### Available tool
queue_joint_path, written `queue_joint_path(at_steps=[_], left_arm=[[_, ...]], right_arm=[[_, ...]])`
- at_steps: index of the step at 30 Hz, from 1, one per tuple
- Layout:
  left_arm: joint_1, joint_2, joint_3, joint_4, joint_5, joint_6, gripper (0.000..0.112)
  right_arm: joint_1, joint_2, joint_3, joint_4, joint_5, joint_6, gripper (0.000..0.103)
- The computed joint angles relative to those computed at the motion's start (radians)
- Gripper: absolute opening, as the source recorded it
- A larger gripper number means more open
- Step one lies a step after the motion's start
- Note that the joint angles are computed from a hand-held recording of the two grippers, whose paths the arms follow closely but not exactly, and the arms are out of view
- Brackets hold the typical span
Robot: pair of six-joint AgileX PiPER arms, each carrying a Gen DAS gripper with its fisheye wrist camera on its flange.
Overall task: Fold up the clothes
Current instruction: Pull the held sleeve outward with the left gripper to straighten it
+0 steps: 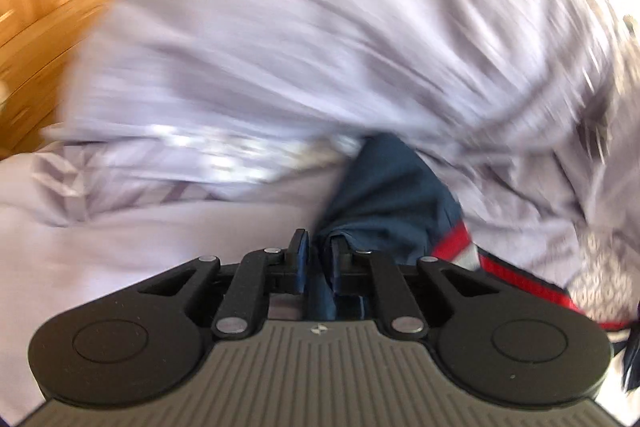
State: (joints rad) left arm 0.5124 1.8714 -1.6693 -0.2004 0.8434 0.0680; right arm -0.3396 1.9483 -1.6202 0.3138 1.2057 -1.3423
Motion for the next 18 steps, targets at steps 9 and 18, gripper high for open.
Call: queue_joint_path(at_steps=[9,18], left_arm=[[0.144,0.037,-0.060,0.081,0.085,0.005,0.044],[0.094,-0.103,0.056,0.155,0.021,0.232,0.046]], right_arm=[[0.012,-0.054,0.082,-0.023,-0.053,0.024,0.103],[-0.004,-0.112,0.176,-0.017,-0.100,0.007,0.103]])
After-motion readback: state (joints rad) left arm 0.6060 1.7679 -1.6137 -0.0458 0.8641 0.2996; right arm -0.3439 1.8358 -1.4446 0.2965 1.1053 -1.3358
